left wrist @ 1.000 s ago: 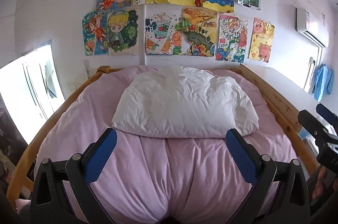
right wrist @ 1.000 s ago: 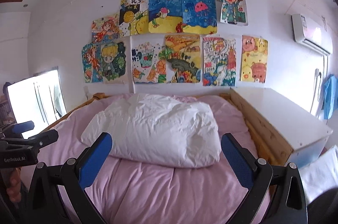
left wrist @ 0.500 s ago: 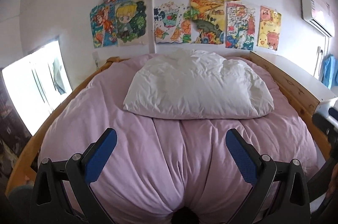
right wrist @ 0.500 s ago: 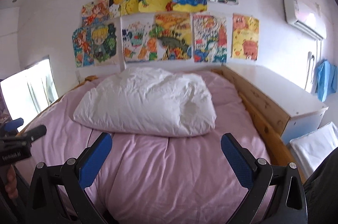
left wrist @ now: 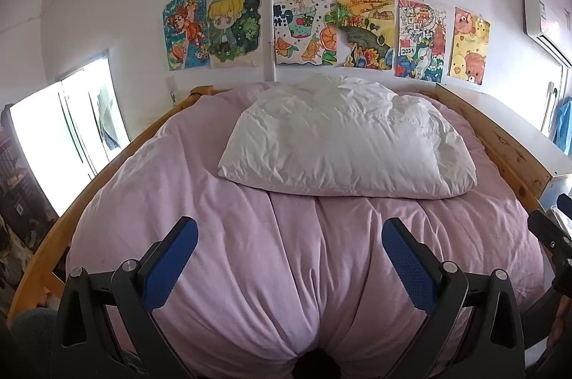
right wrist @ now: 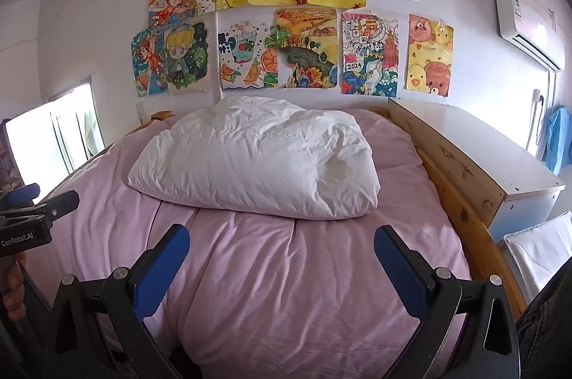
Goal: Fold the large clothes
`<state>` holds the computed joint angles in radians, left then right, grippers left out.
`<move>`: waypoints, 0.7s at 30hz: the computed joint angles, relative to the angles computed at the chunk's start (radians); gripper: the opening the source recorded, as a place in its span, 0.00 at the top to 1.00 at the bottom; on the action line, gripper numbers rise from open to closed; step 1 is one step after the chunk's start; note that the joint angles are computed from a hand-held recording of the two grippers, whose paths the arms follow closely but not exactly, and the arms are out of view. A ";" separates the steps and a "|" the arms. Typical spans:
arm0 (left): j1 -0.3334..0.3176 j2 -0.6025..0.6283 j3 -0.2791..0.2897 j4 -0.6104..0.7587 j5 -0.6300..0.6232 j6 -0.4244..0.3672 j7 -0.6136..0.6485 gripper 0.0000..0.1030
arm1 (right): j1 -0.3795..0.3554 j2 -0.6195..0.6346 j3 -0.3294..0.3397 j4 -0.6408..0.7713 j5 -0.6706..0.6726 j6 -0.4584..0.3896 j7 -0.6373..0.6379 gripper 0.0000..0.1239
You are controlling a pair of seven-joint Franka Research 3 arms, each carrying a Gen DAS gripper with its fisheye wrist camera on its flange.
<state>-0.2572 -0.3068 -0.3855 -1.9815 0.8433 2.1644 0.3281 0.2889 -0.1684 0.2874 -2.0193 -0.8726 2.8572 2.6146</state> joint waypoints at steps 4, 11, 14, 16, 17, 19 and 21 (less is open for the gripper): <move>0.001 -0.001 -0.002 0.000 0.010 -0.004 0.001 0.01 | 0.002 0.001 -0.001 0.000 0.001 0.000 -0.001 0.17; 0.002 -0.009 0.001 -0.007 0.007 -0.001 0.007 0.01 | 0.005 0.004 -0.001 0.004 -0.007 -0.004 0.010 0.17; 0.003 -0.008 0.000 -0.005 0.005 -0.003 0.010 0.01 | 0.007 0.003 -0.003 0.005 -0.003 -0.005 0.004 0.17; 0.004 -0.010 0.000 -0.005 0.006 -0.003 0.009 0.01 | 0.007 0.004 -0.003 0.005 -0.002 -0.006 0.004 0.17; 0.004 -0.010 0.001 -0.007 0.006 0.001 0.009 0.01 | 0.007 0.004 -0.002 0.005 -0.004 -0.007 0.006 0.17; 0.005 -0.008 -0.001 -0.005 0.007 0.000 0.006 0.01 | 0.008 0.004 -0.004 0.004 -0.004 -0.006 0.006 0.17; 0.005 -0.009 -0.002 -0.005 0.010 -0.001 0.005 0.01 | 0.008 0.004 -0.005 0.004 -0.003 -0.005 0.004 0.17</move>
